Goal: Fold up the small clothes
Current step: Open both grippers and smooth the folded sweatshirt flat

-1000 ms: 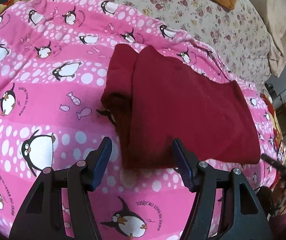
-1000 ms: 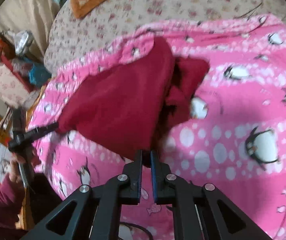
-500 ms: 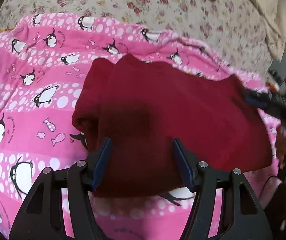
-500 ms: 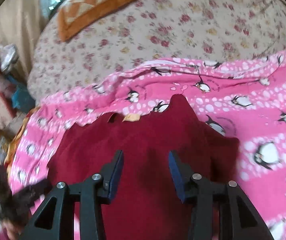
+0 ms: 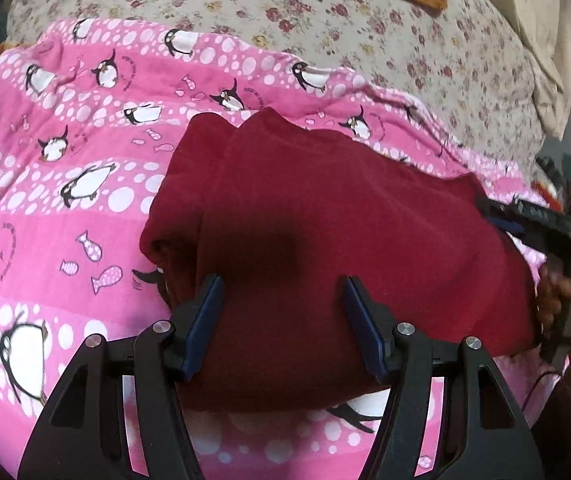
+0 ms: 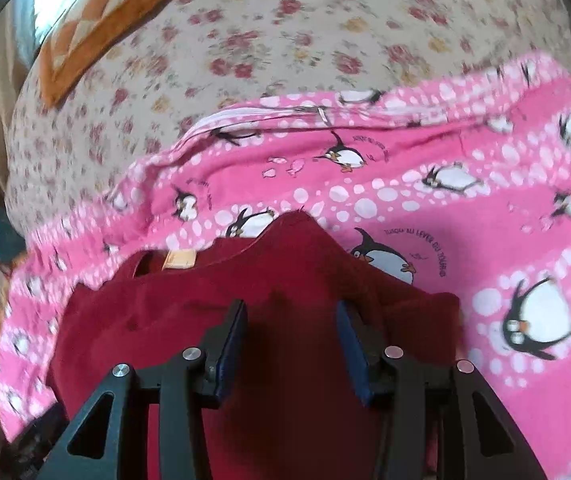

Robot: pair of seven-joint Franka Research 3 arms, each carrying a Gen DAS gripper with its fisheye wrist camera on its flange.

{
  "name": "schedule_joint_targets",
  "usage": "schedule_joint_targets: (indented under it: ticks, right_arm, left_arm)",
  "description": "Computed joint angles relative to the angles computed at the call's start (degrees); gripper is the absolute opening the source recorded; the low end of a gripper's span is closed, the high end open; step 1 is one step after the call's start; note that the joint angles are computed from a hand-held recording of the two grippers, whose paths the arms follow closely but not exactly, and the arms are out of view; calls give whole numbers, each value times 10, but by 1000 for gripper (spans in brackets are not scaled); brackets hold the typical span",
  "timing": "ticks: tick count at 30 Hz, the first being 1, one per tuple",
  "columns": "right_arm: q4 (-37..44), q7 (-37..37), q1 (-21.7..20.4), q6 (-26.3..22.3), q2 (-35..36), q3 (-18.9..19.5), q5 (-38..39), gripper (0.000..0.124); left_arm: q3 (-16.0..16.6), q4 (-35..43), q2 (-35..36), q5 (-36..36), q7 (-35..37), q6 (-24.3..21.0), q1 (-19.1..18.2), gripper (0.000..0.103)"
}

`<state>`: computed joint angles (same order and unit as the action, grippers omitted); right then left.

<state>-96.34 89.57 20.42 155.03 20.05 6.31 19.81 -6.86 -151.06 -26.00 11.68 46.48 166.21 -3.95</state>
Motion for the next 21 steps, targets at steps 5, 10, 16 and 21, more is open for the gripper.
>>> schedule_joint_targets:
  ticks: [5, 10, 16, 21]
  right_arm:
    - [-69, -117, -9, 17, -75, 41, 57, 46]
    - [-106, -246, 19, 10, -110, 63, 106, 46]
    - [-126, -187, 90, 12, -87, 29, -51, 47]
    - [-117, -161, 89, 2, -98, 32, -67, 46]
  left_arm:
    - [25, -26, -19, -29, 1, 38, -22, 62]
    - [66, -50, -27, -68, 29, 84, -58, 62]
    - [81, -66, -37, -74, 55, 110, -74, 62]
    - [95, -85, -57, -88, 60, 139, -80, 62]
